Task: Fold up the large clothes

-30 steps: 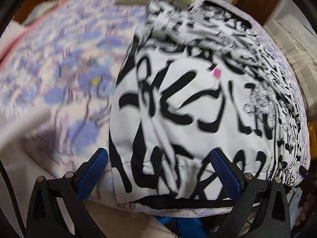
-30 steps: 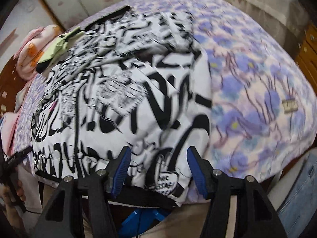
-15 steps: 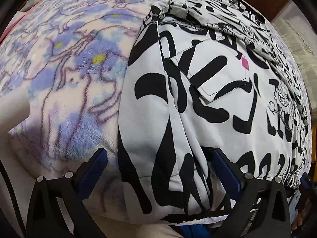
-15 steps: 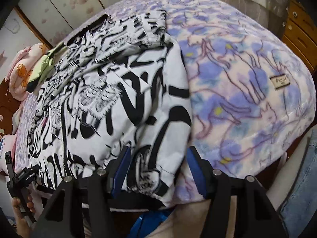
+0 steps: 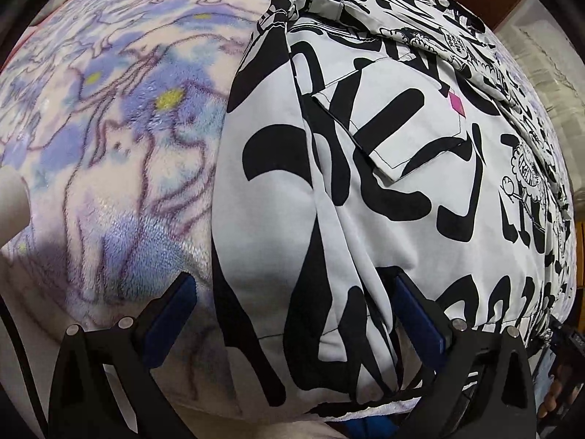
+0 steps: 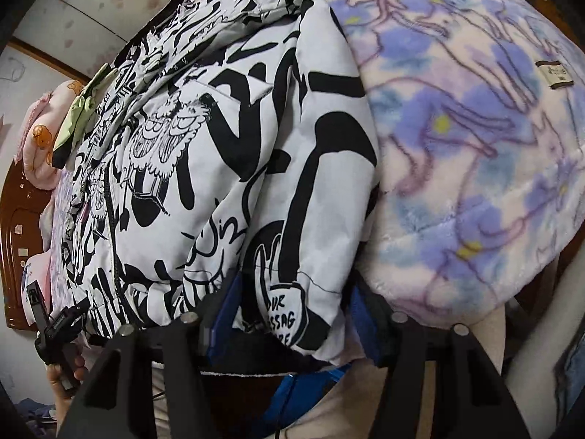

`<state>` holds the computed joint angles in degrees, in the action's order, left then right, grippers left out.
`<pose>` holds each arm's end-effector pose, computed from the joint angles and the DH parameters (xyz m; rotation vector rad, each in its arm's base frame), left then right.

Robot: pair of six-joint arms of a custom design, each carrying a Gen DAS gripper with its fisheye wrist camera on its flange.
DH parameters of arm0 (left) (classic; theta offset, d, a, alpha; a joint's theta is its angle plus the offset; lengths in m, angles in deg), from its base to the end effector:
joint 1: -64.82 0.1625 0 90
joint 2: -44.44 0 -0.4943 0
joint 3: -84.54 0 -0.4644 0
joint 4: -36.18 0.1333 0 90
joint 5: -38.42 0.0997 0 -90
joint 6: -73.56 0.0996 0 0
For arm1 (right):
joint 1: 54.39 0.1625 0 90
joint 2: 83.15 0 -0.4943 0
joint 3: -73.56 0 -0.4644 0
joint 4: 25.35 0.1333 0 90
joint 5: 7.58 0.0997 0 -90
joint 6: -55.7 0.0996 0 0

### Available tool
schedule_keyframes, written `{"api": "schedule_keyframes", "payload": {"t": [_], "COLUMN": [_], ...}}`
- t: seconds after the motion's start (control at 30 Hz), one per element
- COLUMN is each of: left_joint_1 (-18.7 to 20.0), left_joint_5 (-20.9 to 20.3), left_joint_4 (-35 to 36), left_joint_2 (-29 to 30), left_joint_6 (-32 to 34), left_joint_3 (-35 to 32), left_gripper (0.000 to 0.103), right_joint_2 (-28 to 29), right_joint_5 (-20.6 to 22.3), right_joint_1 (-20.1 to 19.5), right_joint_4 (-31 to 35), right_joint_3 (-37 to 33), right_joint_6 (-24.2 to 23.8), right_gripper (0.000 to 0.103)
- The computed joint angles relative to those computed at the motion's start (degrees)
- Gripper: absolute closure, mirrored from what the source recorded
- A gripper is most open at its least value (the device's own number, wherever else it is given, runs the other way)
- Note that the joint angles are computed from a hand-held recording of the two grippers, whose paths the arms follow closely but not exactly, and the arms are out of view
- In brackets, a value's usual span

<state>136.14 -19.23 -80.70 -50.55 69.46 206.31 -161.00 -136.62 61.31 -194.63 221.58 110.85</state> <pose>0.0258 -0.5064 0.3617 0.3273 2.5636 -0.1502 0.2250 -0.3048 0.1483 -0.7373 -2.5145 0.7610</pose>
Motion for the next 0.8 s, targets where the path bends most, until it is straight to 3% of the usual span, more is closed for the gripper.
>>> {"api": "schedule_keyframes", "payload": {"t": [0.03,0.1,0.17,0.23,0.3,0.37,0.43,0.53,0.67,0.8], "left_joint_1": [-0.04,-0.95,-2.19,-3.29,-4.53,-4.89,-3.7,-3.35,-3.66,-5.01], "left_joint_5": [0.2,0.95,1.32,-0.79,-0.92,-4.18,-11.78,-18.27,-23.57,-24.65], "left_joint_4": [0.24,1.48,2.93,5.48,7.44,9.06,9.74,7.56,2.63,-2.94], "left_joint_2": [-0.01,-0.64,-1.08,-1.36,-1.45,-1.38,-0.69,0.27,2.86,8.51], "left_joint_6": [0.11,0.36,1.23,2.65,2.72,2.05,-0.35,-1.96,-3.39,-4.78], "left_joint_3": [-0.03,0.18,0.06,-0.88,-1.71,-3.79,-7.68,-11.45,-15.71,-20.32], "left_gripper": [0.004,0.017,0.046,0.081,0.087,0.089,0.091,0.092,0.092,0.092], "right_joint_2": [0.0,0.14,0.09,-0.21,-0.86,-1.97,-3.37,-5.0,-4.96,-4.36], "right_joint_5": [-0.35,-0.94,-2.22,-3.32,-3.97,-4.47,-4.53,-3.9,-3.61,-0.7], "right_joint_1": [0.23,1.02,2.31,3.69,4.62,5.78,6.55,7.07,6.65,2.86], "right_joint_4": [0.89,2.3,4.96,6.32,6.2,4.24,1.26,-5.92,-15.58,-20.56], "right_joint_3": [-0.32,-1.05,-2.27,-3.19,-3.75,-4.21,-4.56,-5.34,-8.45,-13.43], "right_joint_6": [0.04,-0.39,-0.33,-0.45,-0.97,-2.57,-4.9,-9.93,-17.86,-25.36], "right_gripper": [0.069,0.082,0.087,0.09,0.09,0.091,0.091,0.091,0.091,0.091]}}
